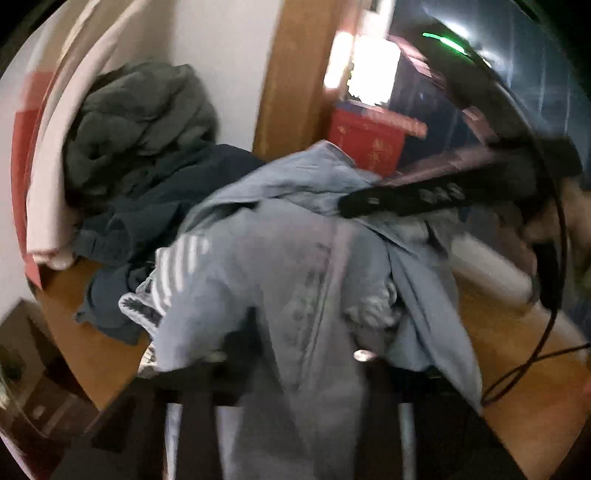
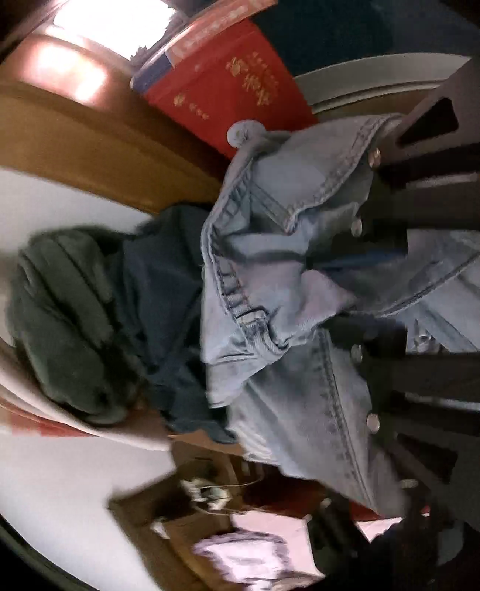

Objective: Fold clothes
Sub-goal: 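Lift the denim jacket off the pile with both grippers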

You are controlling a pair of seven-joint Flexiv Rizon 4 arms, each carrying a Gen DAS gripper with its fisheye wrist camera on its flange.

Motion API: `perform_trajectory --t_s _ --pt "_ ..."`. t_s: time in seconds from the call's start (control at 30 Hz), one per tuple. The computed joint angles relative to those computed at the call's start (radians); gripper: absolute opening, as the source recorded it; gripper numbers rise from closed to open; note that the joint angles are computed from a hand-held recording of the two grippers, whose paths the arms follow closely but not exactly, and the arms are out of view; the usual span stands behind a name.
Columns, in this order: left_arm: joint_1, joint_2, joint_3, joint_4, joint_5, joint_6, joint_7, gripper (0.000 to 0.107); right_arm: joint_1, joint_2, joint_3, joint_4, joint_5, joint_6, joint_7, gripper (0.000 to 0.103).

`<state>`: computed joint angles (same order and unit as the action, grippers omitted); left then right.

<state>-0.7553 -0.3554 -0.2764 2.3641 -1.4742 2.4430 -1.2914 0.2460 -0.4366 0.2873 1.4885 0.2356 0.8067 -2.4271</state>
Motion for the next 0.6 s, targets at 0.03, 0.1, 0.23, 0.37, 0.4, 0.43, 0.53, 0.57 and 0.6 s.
perform_trajectory --t_s 0.03,0.1,0.23,0.37,0.4,0.43,0.53,0.57,0.6 --pt "0.007 0.018 0.011 0.032 0.058 -0.014 -0.068 0.016 -0.023 0.021 0.019 0.011 0.035 0.012 -0.036 0.017" --pt "-0.001 0.032 0.016 0.034 0.063 0.0 -0.069 0.013 -0.072 0.072 0.053 0.019 0.133 0.001 -0.102 0.011" --pt "-0.037 0.019 -0.001 -0.027 0.004 0.104 0.047 0.012 -0.151 0.198 0.072 0.035 0.344 -0.027 -0.257 0.009" --pt "-0.055 0.032 -0.022 -0.055 -0.013 0.148 0.101 0.011 -0.173 0.282 0.034 0.072 0.459 -0.053 -0.332 0.009" --pt "-0.062 0.034 -0.027 -0.062 -0.021 0.162 0.116 0.011 -0.19 0.303 0.019 0.075 0.515 -0.076 -0.355 0.009" --pt "-0.07 0.03 -0.031 -0.069 -0.029 0.184 0.131 0.011 -0.205 0.324 0.004 0.076 0.57 -0.096 -0.374 0.009" --pt "-0.095 0.031 -0.041 -0.076 -0.023 0.239 0.147 0.011 -0.251 0.394 -0.063 0.074 0.736 -0.164 -0.412 0.009" --pt "-0.105 0.037 -0.046 -0.077 -0.019 0.254 0.152 0.011 -0.258 0.414 -0.086 0.077 0.77 -0.181 -0.416 0.009" --pt "-0.115 0.042 -0.05 -0.077 -0.013 0.269 0.16 0.011 -0.266 0.434 -0.112 0.08 0.801 -0.197 -0.424 0.009"
